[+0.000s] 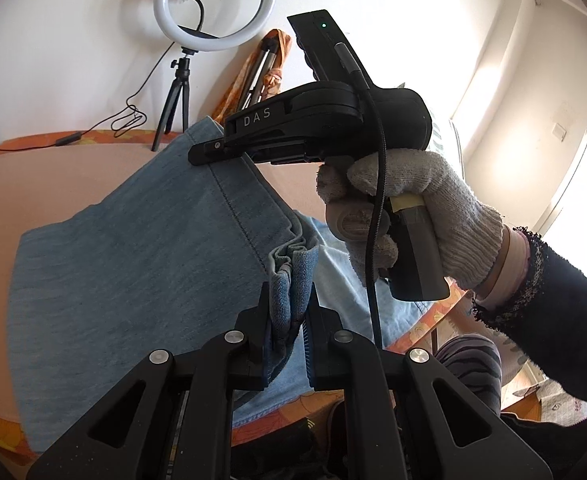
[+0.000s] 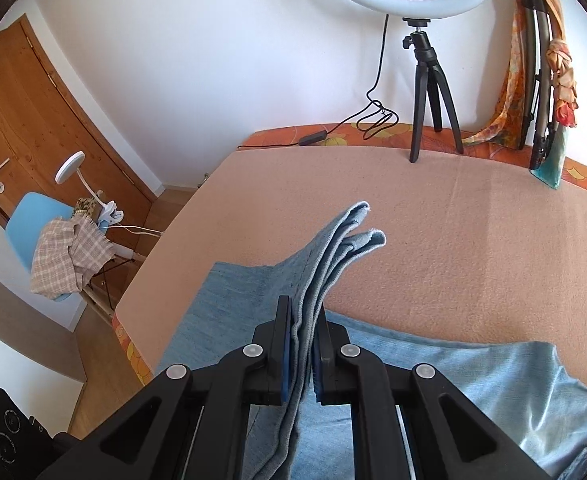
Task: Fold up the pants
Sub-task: 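Carry the held jeans legs with both tools over toward the waistband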
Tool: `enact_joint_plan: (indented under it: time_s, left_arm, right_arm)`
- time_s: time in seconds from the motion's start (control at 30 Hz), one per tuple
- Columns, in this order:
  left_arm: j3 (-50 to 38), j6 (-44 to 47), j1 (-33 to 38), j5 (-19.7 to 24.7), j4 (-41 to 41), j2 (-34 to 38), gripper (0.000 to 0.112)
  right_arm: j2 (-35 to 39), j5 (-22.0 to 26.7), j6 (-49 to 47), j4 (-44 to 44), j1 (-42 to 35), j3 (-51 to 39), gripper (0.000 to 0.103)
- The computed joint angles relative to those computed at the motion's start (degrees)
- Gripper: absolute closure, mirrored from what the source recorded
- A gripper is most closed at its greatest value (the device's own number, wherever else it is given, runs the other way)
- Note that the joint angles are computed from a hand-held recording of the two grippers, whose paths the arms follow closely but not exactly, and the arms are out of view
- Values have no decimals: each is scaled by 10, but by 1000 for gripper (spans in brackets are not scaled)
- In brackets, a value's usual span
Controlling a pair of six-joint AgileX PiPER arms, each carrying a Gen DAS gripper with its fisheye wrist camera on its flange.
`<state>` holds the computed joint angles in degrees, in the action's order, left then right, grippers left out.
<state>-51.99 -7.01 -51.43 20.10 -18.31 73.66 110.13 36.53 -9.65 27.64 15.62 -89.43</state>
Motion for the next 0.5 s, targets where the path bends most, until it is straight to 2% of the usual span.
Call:
enact_joint_plan:
  time_s: [0.27,0.5]
  left_arm:
    - [-76,54,-26,0,-59,90,102]
    - [-175,90,-48,25,-82,171,102]
  right_arm:
    - [-59,-16,-60,34,-56,87,97]
    - [-109,-13,-117,67,-122,153,97]
